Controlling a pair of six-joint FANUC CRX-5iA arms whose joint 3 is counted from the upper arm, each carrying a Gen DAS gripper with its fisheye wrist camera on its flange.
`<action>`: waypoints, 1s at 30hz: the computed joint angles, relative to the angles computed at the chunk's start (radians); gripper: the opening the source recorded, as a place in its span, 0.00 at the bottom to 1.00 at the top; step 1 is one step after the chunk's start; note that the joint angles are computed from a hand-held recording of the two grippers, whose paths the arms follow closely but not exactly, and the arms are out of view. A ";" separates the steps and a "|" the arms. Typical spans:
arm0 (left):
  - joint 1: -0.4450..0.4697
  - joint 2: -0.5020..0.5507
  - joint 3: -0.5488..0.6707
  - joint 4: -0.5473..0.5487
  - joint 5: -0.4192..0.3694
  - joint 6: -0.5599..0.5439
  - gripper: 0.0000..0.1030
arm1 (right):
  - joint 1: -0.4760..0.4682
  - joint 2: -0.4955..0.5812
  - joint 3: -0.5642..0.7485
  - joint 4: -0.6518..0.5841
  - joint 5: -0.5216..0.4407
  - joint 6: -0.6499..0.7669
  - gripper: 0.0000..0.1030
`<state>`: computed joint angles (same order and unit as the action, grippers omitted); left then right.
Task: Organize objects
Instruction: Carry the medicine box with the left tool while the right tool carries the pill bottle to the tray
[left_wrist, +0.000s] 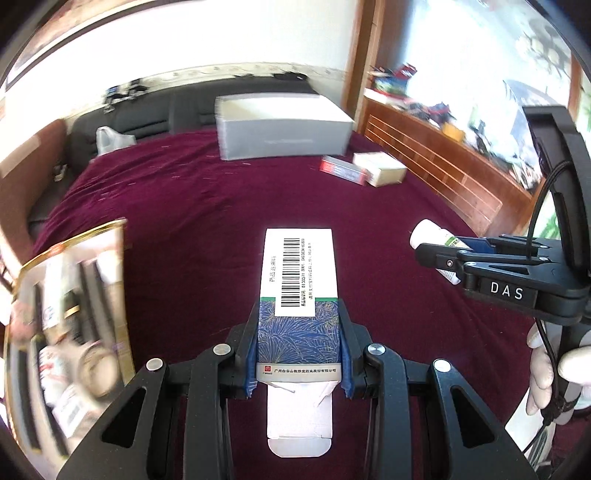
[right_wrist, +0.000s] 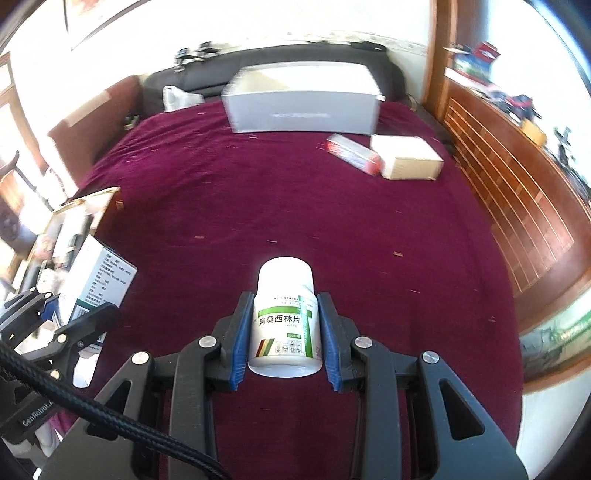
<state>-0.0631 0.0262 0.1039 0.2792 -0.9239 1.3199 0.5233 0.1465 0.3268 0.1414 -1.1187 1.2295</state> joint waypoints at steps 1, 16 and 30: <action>0.027 -0.027 -0.026 0.008 0.008 -0.005 0.28 | 0.012 0.003 0.006 -0.002 0.000 0.004 0.30; 0.393 -0.205 -0.191 -0.056 0.012 -0.011 0.29 | 0.212 0.175 0.258 -0.133 -0.080 0.141 0.31; 0.519 -0.102 -0.193 -0.040 -0.036 -0.033 0.29 | 0.287 0.342 0.488 -0.439 -0.268 0.242 0.31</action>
